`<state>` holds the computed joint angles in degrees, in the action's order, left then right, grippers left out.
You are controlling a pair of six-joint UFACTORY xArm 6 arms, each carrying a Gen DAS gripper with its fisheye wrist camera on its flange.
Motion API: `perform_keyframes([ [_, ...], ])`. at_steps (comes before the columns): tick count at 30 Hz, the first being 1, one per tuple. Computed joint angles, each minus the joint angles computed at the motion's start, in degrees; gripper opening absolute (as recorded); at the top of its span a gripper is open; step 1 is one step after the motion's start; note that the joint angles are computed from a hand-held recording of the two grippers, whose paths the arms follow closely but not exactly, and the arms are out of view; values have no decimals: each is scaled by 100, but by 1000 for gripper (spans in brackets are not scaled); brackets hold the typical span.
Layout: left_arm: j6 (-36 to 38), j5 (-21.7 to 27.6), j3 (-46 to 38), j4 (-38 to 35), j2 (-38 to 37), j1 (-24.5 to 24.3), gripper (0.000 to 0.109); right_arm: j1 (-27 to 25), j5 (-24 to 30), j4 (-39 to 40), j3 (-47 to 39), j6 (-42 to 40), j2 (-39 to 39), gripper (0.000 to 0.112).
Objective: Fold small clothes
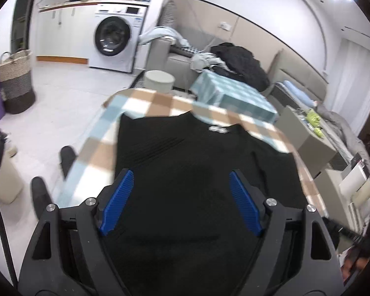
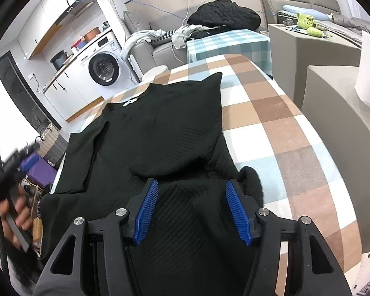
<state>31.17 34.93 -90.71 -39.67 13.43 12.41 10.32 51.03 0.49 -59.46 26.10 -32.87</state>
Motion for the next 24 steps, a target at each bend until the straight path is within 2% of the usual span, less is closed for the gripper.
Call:
perform_keyframes([
  [3,41,-211,799,216,-514,195,78,-126,30,46,159,-149,-315,64],
  [7,29,-592,1856,661,-1145,527,79,-306,385,60,362,-407,-739,66],
  [12,86,-587,2647,804,-1543,939,79,-536,869,352,727,-751,-1130,66],
  [18,190,-371,3030,884,-1730,1171,79,-477,928,566,1053,-947,-1416,66],
  [24,3,-191,3001,1278,-1648,1111,79,-353,1008,573,1077,-1046,-1491,66],
])
